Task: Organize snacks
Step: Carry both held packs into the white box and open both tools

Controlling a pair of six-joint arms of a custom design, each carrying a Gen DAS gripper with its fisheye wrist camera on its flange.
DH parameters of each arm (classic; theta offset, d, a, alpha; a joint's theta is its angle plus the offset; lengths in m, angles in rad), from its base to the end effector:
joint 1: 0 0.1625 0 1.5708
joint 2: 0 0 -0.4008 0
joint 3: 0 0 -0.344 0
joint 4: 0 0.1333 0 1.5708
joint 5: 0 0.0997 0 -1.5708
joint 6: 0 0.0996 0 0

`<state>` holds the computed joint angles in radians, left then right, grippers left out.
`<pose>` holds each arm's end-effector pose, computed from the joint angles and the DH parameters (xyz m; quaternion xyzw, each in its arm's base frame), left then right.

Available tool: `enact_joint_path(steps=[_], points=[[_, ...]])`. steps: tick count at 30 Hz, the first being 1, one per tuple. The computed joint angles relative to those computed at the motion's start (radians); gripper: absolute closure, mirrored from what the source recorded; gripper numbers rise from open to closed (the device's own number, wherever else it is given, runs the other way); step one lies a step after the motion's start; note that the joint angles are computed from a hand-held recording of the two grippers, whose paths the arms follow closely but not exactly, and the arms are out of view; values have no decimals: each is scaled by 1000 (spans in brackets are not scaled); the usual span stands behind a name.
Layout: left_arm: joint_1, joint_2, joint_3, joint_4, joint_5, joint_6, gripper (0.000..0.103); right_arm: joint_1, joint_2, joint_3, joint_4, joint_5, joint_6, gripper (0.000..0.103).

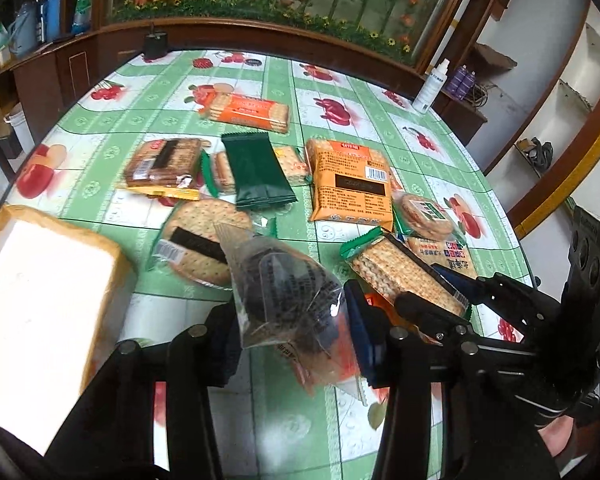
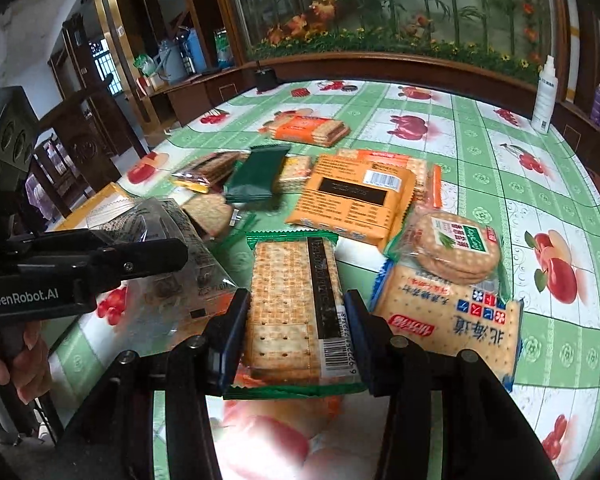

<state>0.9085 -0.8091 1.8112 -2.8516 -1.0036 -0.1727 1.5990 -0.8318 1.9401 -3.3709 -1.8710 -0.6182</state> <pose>-0.2099 -0.5729 0.1094 0.1927 0.9318 -0.2343 0.1992 0.1196 -0.5578 0.1412 0.2474 -0.8981 0.2798 0.2321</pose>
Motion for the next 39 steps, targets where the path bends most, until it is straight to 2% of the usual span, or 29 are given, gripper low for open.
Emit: enact_joint_path(steps=[9,17,24,29,36,39], points=[[-23,-103,93,-50,72,14,56,63,33,-8,-13,3,-5,56],[-23,-201,153,-69,139,20,56,138,99,-79,19,15,-15,56],[0,-285,185,-68,205,23,56,196,170,-169,80,27,-37,56],[41,-324,192,-53,244,9,56,225,228,-239,135,27,-45,56],[97,-339,200,-40,246,-9,56,258,306,-319,179,-7,-65,56],[119,-337,197,-30,253,-12,56,258,334,-351,209,-17,-48,56]])
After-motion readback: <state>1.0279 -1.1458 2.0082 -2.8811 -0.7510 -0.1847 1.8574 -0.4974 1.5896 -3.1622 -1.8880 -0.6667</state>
